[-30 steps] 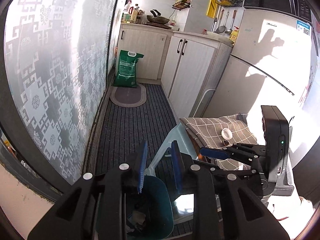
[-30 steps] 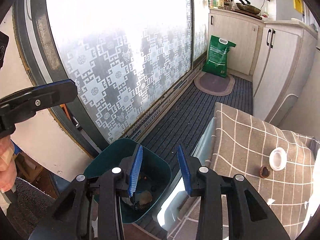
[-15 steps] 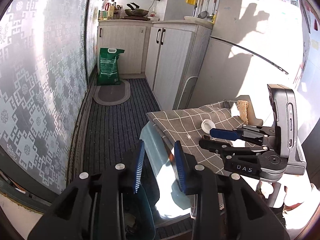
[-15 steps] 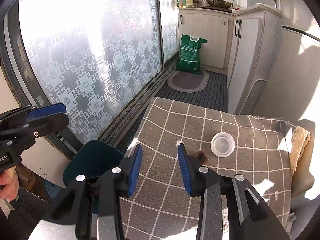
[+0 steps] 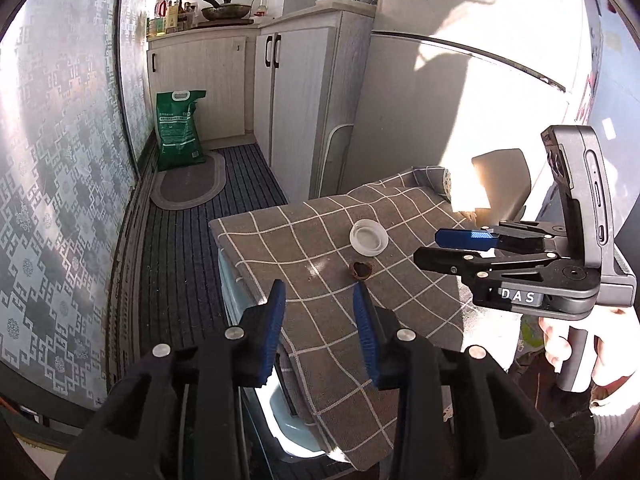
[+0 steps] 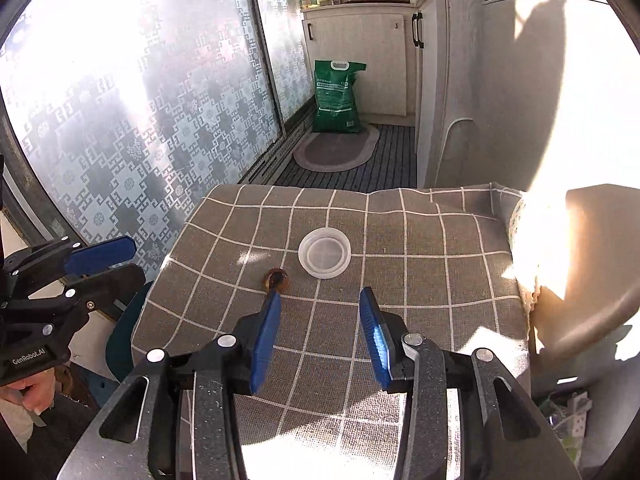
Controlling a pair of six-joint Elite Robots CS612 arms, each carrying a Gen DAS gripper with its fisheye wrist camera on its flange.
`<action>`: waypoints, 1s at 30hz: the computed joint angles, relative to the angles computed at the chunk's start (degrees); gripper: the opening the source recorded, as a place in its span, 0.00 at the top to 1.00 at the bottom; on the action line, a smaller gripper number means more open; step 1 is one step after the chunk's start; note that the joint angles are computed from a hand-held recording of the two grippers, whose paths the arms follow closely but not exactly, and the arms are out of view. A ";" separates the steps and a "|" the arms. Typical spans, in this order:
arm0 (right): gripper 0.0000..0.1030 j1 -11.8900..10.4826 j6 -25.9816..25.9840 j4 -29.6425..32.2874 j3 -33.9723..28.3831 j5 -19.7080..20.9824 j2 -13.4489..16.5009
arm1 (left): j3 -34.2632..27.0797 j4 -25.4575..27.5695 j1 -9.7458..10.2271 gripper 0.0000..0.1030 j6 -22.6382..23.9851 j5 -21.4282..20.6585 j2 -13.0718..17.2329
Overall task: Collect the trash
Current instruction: 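Move both grippers back toward the stool near the clear plastic lid, then grasp the small brown bit with the left gripper while the right gripper grasps the clear lid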
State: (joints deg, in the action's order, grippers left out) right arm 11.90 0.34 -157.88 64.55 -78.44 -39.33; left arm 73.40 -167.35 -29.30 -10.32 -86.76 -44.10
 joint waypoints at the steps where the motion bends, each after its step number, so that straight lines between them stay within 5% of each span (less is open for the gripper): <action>1: 0.58 -0.24 0.31 0.04 0.05 0.37 -0.01 | -0.83 0.67 -0.10 0.61 0.12 -0.04 0.51; 16: 0.43 -2.29 3.53 -1.29 1.39 4.24 -0.23 | -12.02 10.79 -1.43 0.55 0.68 1.02 7.69; 24: 0.42 -2.61 3.60 -0.78 1.07 4.43 0.19 | -14.99 13.96 -1.80 0.79 1.36 1.85 9.42; 30: 0.42 -1.94 1.87 -0.32 0.15 2.86 0.65 | -14.80 13.28 -1.49 0.79 0.24 1.24 9.25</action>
State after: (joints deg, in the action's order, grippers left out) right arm 9.96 2.21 -158.20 64.69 -75.59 -38.68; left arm 58.59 -154.07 -30.79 -10.08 -85.52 -34.85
